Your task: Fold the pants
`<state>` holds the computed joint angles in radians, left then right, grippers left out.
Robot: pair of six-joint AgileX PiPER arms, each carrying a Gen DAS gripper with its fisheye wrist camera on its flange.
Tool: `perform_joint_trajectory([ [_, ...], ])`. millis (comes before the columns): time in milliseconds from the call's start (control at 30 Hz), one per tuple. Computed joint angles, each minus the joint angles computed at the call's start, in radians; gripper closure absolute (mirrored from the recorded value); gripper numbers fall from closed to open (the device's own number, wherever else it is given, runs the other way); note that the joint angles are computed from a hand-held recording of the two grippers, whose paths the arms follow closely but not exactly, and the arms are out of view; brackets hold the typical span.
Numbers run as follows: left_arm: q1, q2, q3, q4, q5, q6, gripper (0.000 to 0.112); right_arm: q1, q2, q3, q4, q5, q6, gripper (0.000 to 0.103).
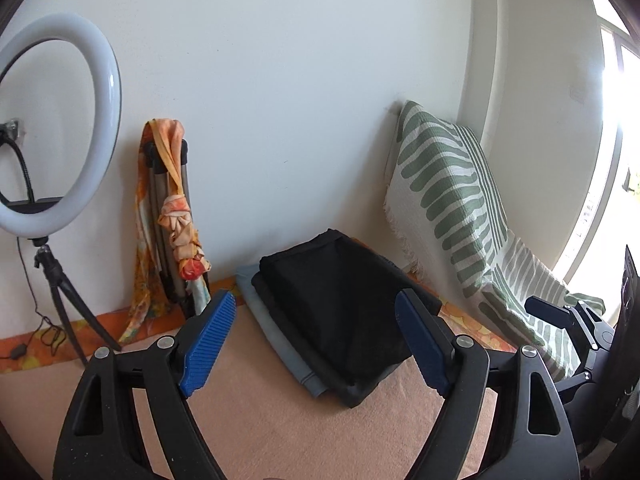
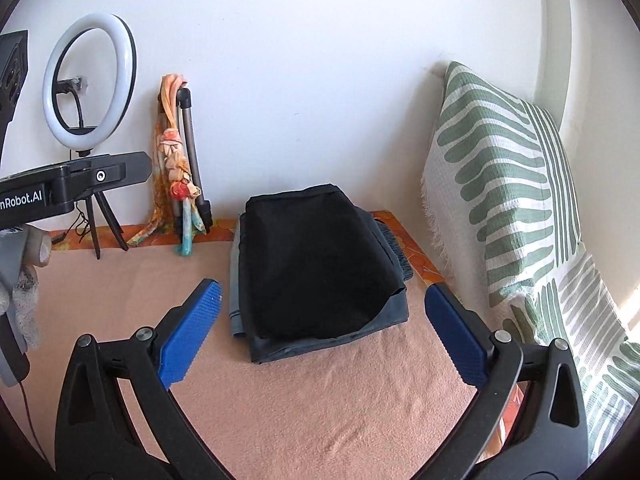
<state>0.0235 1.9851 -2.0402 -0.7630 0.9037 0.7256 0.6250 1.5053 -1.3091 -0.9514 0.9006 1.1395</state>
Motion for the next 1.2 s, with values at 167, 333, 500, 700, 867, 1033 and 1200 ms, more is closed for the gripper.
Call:
perform_joint_trajectory([
  [167, 0.062, -0.19, 0.258, -0.042, -0.049, 0.087, 0.029, 0.131, -0.044, 0.017, -0.03, 0.083, 0.062, 0.0],
  [333, 0.14, -0.369, 0.499, -0.091, -0.097, 0.212, 0.025, 0.269, -0.059, 0.034, -0.083, 0.176, 0.139, 0.0],
  [500, 0.215, -0.491, 0.682, -0.159, -0.115, 0.341, 0.022, 0.382, -0.058, 0.068, -0.123, 0.234, 0.234, 0.0],
  [700, 0.32, -0.573, 0.829, -0.259, -0.085, 0.458, 0.012, 0.458, -0.057, 0.122, -0.15, 0.261, 0.34, 0.0],
  [867, 0.376, -0.604, 0.908, -0.314, -0.075, 0.543, 0.01, 0.475, -0.047, 0.163, -0.16, 0.252, 0.405, 0.0],
  [1033, 0.388, -0.622, 0.988, -0.36, -0.136, 0.654, 0.01, 0.481, -0.028, 0.187, -0.16, 0.236, 0.435, 0.0],
  [1200, 0.387, -0.63, 1.033, -0.352, -0.187, 0.696, 0.01, 0.481, -0.015, 0.204, -0.179, 0.239, 0.467, 0.0],
])
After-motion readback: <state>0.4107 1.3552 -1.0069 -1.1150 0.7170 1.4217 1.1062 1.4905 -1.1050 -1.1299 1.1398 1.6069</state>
